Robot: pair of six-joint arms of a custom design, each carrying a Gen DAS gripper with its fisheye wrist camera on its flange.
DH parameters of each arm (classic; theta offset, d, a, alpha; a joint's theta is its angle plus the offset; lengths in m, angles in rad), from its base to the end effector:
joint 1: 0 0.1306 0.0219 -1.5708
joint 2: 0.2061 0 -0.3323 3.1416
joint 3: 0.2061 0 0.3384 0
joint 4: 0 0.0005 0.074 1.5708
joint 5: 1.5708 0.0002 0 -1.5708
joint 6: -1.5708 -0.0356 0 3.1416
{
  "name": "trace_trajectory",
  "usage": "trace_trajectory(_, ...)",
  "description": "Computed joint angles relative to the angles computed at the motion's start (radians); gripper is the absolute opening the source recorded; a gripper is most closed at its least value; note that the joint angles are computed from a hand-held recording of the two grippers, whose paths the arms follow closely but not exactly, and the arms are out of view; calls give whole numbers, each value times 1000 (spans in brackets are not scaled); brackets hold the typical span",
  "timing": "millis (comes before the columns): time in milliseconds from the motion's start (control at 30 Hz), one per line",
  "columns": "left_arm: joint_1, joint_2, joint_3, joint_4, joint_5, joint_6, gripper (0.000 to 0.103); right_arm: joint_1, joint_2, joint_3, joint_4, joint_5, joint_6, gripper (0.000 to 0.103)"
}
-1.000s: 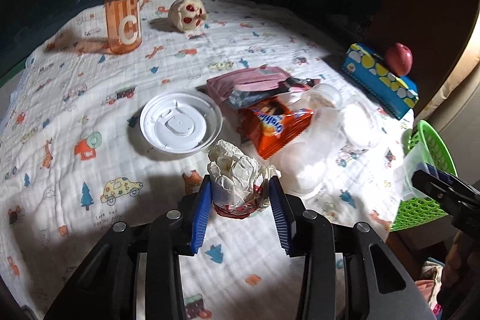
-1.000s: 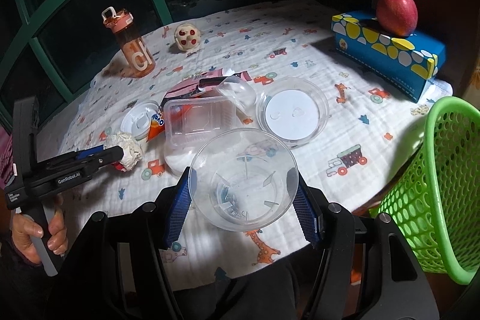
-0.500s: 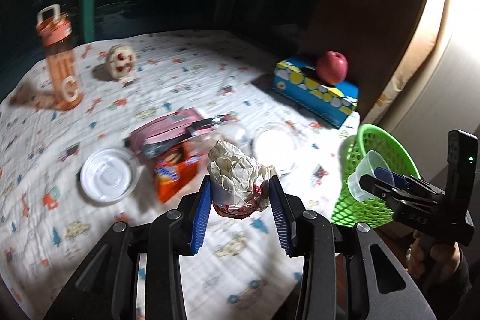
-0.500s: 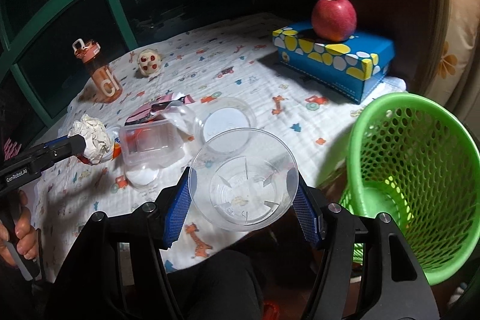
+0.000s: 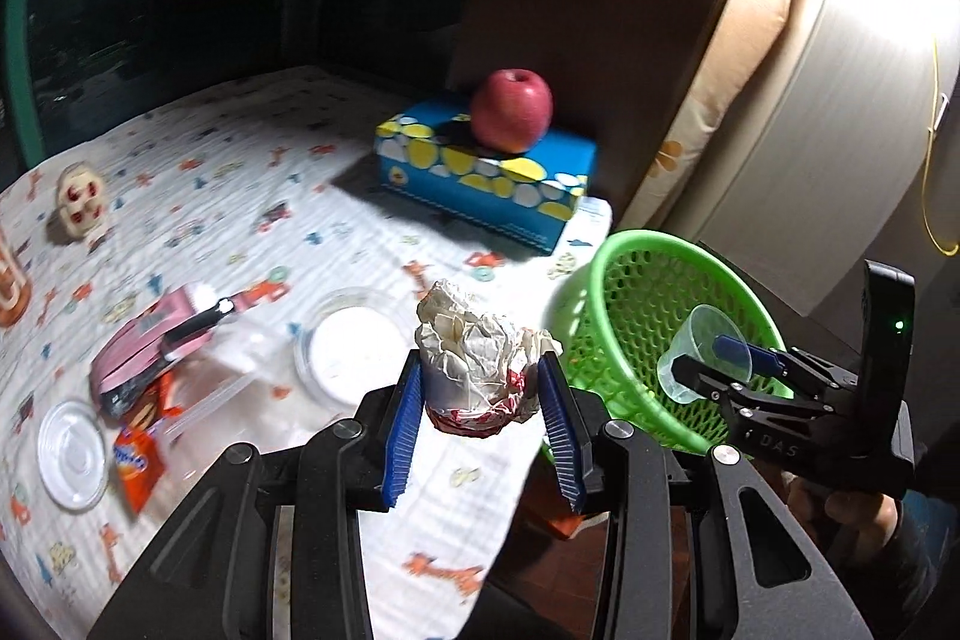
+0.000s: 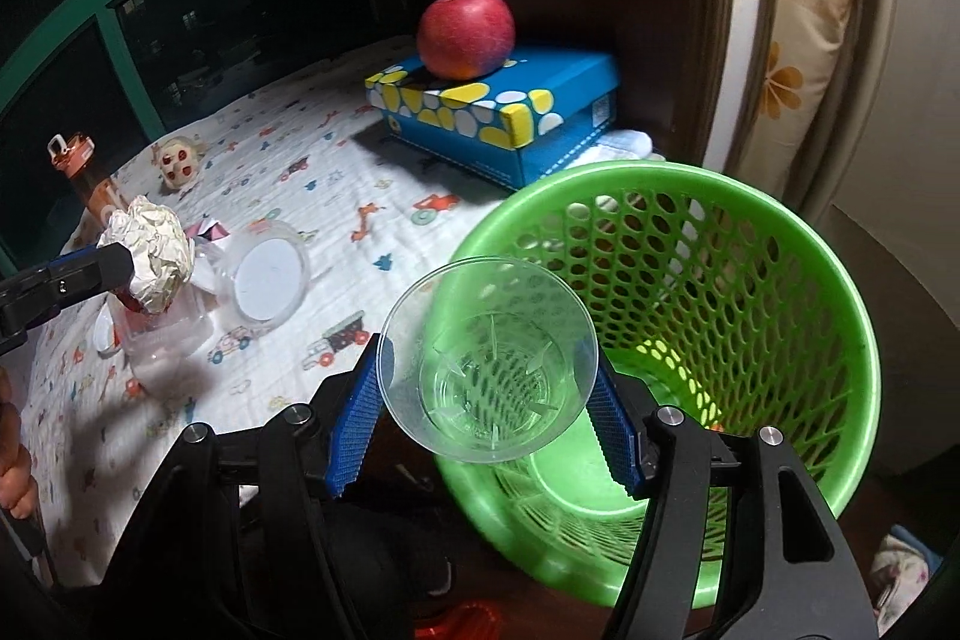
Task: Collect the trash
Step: 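Open the right tool to drop the cup while the left tool drops the tissue into the basket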
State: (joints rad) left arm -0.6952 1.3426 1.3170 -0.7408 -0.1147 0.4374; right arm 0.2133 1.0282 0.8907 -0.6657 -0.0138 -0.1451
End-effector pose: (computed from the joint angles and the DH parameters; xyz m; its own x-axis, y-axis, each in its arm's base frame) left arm 0.3336 -0.2736 0.3782 -0.7252 0.0569 -0.6862 0.2935 0.9271 -0.2333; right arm 0.3160 0.0684 0.3189 -0.7278 -0.0097 -0.6857 -0.1170 0.9870 0.1102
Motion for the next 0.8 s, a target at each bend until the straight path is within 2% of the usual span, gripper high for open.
trace_trajectory(233, -53, 140, 146, -15, 25, -41, 37, -125, -19, -37, -9, -42, 39, 64)
trace_trajectory(333, -71, 197, 199, -24, 44, -44, 37, -167, -29, -49, -11, -67, 47, 72)
trace_trajectory(567, -114, 316, 318, -54, 72, -54, 38, -260, -56, -71, -3, -118, 72, 76)
trace_trajectory(800, -145, 423, 430, -98, 98, -48, 45, -350, -73, -86, -2, -159, 93, 77)
